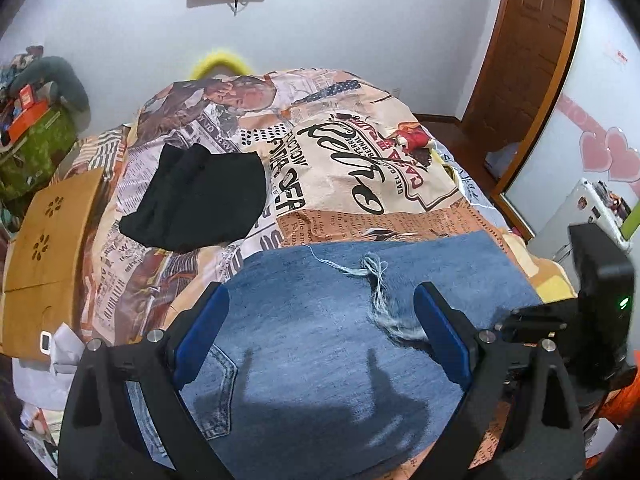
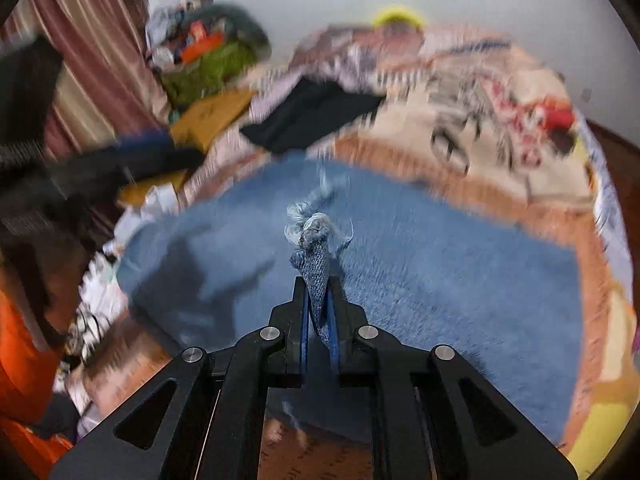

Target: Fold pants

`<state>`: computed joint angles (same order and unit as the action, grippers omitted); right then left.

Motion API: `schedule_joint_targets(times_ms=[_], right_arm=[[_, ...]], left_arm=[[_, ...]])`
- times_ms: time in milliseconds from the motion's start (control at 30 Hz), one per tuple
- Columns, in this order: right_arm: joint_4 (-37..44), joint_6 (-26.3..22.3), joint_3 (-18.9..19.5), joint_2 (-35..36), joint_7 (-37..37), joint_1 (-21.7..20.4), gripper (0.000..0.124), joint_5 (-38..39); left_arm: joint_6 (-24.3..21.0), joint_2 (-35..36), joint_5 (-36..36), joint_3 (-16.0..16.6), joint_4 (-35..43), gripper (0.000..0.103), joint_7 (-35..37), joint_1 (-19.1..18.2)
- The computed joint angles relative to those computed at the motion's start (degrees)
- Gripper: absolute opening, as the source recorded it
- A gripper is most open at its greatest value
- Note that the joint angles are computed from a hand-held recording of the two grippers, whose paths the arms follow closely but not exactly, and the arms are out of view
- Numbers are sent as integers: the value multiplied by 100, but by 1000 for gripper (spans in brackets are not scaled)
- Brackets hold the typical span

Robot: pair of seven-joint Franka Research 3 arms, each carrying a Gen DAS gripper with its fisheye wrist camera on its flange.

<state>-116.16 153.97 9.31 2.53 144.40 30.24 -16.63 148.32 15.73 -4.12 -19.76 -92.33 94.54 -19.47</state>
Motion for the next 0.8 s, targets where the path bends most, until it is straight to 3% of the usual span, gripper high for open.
schedule_joint_targets(times_ms=[100,167,267,433,667,767,800], right_arm=[[-169,124,23,-113,-356,-40,15,429],[-319,214,35,-314,-747,-91,28,798],[-431,144,159,-626,-211,-234,50,97],[-729,-218,427,-1222,1052,-777,69,-1303],[-950,-401,369,-1269,1164,-1099,69,-972],[-1067,-318,218,-1147,811,-1036,69,-305],[-1105,-236,172,-1075,646,-1001,69,-46]], left_arm=[[-44,73,169,30,107,94,-80,-78],[-109,163,274,36,239,94,-128,-137],[-224,347,441,41,507,94,-192,-240],[-710,891,800,61,1306,95,-254,-541],[-1519,1830,1314,228,2661,95,-430,-1099],[-1893,2122,1467,311,3041,95,-344,-1283],[-2220,2286,1527,335,3277,95,-233,-1363]])
